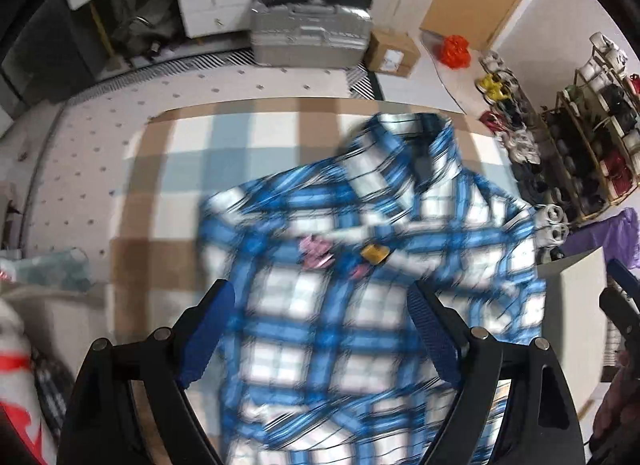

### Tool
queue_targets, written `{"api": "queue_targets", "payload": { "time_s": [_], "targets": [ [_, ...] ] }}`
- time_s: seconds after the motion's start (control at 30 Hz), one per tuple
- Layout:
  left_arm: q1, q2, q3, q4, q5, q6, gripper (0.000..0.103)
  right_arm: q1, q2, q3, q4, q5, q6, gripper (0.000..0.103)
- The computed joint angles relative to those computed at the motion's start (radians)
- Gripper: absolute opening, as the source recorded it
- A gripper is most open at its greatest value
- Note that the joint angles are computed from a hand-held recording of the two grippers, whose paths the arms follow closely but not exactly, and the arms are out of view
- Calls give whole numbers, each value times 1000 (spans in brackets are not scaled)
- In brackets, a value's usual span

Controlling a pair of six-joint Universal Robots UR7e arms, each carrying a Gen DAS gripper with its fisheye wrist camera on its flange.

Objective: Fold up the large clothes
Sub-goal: 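Grasp the shirt hem with the left gripper while the right gripper grasps beside it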

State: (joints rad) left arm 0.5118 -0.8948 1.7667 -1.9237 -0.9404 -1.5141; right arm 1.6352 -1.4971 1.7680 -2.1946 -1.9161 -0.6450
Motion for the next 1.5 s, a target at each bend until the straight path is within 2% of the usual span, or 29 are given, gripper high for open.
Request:
{"api": "queue_targets", "payload": {
  "time_s": [0.13,0.2,0.23,0.3,0.43,0.5,0.57,0.67,0.8,0.93,1.0,1.1,1.17,1.27,1.33,1.37,1.4,1.43,1.5],
  "targets": [
    [106,83,-88,-123,8,120,85,18,136,-131,7,-6,92,103],
    [165,120,-139,-116,20,179,85,11,221,-192,-6,-9,116,103],
    [175,135,-165,-100,26,184,85,8,247,-207,-13,-17,123,103],
    [228,167,-188,-156,20,246,85,1,325,-257,-34,-55,136,103],
    [267,183,-199,-205,-2,270,84,-9,424,-324,-72,-108,130,103],
    [283,211,-230,-165,1,301,72,-16,453,-344,-87,-96,113,103],
    [288,223,-245,-155,-15,329,29,-23,477,-351,-103,-113,107,103],
    [297,224,-244,-145,-32,315,2,-34,493,-348,-113,-116,104,103],
    [255,158,-125,-309,23,298,0,-45,504,-343,-94,-102,122,103],
    [207,126,-57,-357,73,290,0,-30,508,-337,-42,-120,123,103],
    [194,109,-26,-382,59,281,0,-13,510,-313,-67,-158,82,103],
    [179,97,-1,-399,84,285,0,6,520,-278,-99,-233,40,103],
    [174,88,23,-440,84,302,0,14,528,-245,-158,-283,-20,97],
    [194,102,19,-470,75,322,0,13,548,-219,-211,-351,-72,78],
    [206,110,14,-484,68,334,0,2,560,-219,-200,-375,-54,43],
    [206,113,13,-485,71,337,0,-3,565,-217,-194,-388,-51,36],
    [205,116,8,-473,80,329,0,-7,566,-204,-220,-400,-73,25],
    [206,116,8,-474,78,330,0,-8,567,-182,-287,-416,-122,14],
    [197,108,14,-469,94,303,0,-15,545,-151,-366,-383,-175,9]
  ]
}}
